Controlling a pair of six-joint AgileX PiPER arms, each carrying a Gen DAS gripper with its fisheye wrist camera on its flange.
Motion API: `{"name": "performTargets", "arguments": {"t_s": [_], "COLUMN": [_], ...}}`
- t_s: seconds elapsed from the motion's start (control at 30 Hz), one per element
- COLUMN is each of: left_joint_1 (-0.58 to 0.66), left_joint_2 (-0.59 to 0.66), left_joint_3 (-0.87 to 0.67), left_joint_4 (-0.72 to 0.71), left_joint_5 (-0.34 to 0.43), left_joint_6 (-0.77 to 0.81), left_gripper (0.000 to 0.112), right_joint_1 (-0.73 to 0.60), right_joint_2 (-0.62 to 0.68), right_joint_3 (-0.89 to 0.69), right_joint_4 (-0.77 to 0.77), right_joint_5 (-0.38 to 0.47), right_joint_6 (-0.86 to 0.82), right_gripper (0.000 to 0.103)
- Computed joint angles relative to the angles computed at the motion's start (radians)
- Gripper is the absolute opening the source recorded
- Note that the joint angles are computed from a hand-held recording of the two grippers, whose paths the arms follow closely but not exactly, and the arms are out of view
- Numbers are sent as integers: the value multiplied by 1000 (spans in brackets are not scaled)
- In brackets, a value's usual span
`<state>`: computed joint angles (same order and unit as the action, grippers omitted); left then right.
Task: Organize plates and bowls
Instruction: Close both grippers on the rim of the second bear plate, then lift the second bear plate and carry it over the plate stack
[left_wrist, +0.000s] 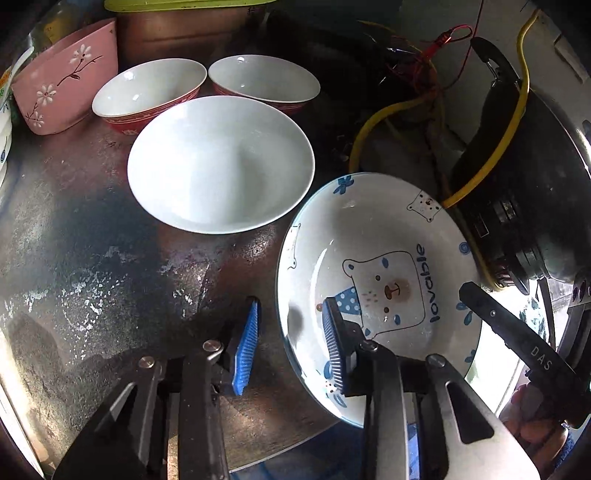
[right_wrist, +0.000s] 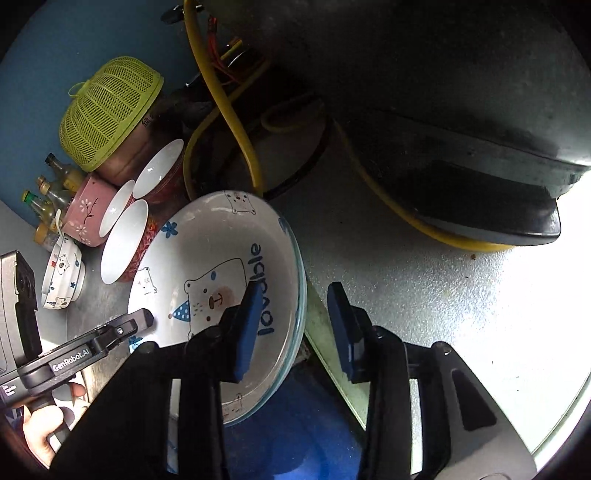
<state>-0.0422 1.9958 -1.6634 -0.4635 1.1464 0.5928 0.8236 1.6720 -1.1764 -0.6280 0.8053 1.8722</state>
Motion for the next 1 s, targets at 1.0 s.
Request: {"name": "performTargets", "arguments": {"t_s": [1.0], "left_joint_1": [135], "left_joint_2": [-54], "left_joint_3": [37], "left_joint_4": [-43], "left_joint_5": [67], "left_joint_6": [140], "left_gripper": [13], "right_joint_1": [45], "right_joint_2": [46], "right_joint_3": [-80], "right_joint_4": [18], "right_joint_5": [58], "right_joint_6": [-101], "right_gripper": [10]}}
